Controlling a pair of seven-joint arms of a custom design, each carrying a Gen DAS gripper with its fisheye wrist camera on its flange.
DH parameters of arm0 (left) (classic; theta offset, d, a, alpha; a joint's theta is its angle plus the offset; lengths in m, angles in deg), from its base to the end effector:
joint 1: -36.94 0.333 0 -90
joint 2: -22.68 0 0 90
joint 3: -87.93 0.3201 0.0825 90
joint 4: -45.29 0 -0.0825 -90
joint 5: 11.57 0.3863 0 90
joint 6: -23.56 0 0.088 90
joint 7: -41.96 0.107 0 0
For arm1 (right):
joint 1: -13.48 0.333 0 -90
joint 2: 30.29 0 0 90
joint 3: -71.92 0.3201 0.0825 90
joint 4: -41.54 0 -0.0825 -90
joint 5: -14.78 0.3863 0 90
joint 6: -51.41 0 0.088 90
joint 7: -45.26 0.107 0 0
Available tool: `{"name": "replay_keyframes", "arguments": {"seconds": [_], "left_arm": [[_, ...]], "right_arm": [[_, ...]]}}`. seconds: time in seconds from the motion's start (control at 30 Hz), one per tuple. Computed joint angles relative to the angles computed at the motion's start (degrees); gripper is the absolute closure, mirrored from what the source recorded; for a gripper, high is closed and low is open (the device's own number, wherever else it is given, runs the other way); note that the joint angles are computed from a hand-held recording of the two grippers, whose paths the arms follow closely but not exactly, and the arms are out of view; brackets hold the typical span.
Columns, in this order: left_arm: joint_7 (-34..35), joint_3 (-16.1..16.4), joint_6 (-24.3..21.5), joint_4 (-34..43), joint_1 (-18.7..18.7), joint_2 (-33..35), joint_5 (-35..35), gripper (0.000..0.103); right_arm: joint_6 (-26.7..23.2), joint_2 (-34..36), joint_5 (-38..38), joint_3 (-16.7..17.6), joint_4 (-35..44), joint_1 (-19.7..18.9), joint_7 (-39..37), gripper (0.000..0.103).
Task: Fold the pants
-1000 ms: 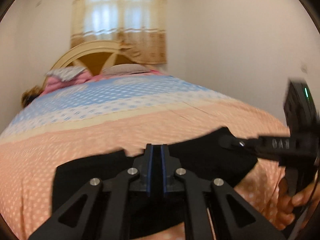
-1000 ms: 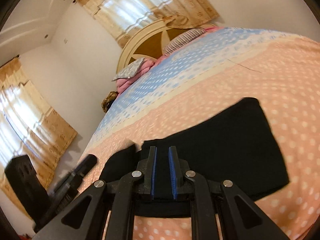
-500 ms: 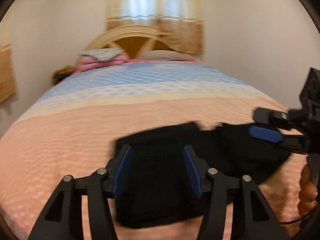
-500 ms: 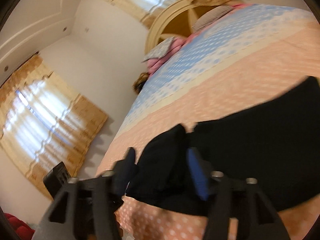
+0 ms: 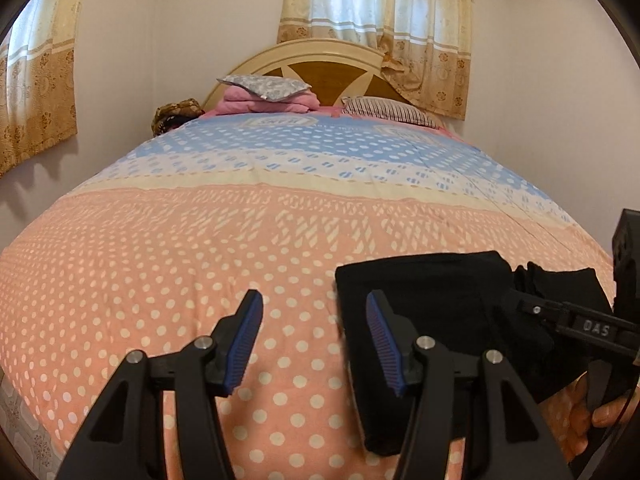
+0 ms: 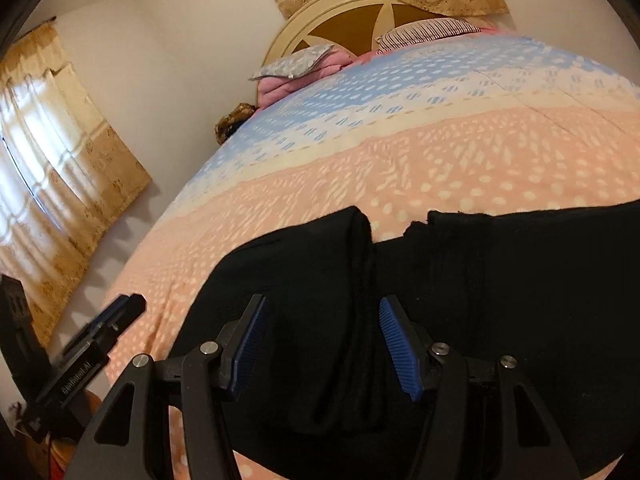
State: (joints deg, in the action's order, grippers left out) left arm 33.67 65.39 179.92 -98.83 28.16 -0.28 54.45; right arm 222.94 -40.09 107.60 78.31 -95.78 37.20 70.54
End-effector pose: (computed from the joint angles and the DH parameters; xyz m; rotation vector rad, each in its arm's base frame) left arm 0.3646 -0.2694 0.4557 -1.7869 1.4913 -0.8758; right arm 0.4466 0.1777 0.4183 -1.6575 1.4760 -0.1645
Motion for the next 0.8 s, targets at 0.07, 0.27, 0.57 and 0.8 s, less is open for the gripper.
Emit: {"name": "replay_keyframes", "arguments": {"seconds": [0.07,0.27,0.57,0.8], "left_arm": [[-0.3,0.4,0.8,-0.1,0.3,0.2,0.2,0.046],[0.3,0.6,0.7,-0.5,0.5,-0.1,-0.6,0.046],[1.0,0.3,0.4,-0.8,0.6,-1.2,-2.4,0.046],[1.2,-1.0,-0.3,1.0,1.0,-0.7,-1.8,0.038]], "right_arm": [[1.1,1.1,-4.9,0.3,0.2,0.0,5.0,0.044],[8.9,3.2,-29.0,3.5,-1.8,0.2,23.8,0.059],[1.9,-1.9,-11.4,-2.1,-1.6,5.3,5.9,0.081],[-0.5,-14.5,-16.6,-4.0,-7.3,3.2,5.5,0.082]]}}
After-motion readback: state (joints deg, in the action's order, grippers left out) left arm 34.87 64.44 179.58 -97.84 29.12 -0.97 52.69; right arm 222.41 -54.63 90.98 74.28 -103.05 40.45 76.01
